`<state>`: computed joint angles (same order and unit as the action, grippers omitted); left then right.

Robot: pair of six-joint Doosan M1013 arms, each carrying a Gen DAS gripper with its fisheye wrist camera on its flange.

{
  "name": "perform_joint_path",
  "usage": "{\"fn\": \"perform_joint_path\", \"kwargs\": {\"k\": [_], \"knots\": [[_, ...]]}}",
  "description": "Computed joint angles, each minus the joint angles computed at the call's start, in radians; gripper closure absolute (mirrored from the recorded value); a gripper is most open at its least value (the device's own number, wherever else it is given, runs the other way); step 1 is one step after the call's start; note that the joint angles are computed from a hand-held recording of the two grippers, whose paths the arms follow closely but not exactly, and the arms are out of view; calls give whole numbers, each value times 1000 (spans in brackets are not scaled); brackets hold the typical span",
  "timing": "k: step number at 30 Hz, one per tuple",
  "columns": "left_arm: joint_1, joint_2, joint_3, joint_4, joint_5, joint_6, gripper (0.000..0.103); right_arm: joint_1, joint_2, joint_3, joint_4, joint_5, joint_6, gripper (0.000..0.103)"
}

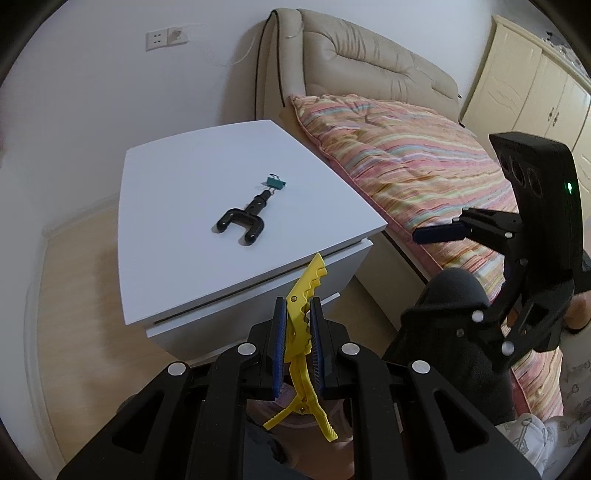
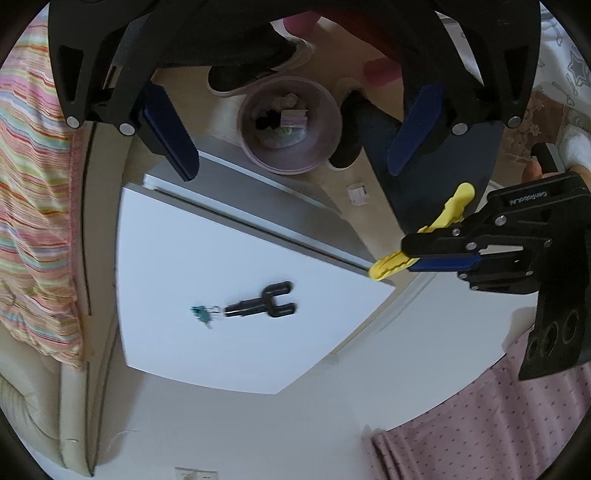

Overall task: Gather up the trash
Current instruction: 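Hold the yellow hair clip in the left tool above the pink bin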

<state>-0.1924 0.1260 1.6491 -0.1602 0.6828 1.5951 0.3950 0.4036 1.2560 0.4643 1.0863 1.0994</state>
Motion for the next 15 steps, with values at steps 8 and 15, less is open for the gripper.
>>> {"fn": "perform_joint_path", "kwargs": {"k": [8,15], "knots": [[-24,29,-31,0,33,36,90,-32,-20,19,-25,-51,60,3],[-39,49,-50,-2,59,61,88,-51,-28,29,-23,-67,73,3]]}}
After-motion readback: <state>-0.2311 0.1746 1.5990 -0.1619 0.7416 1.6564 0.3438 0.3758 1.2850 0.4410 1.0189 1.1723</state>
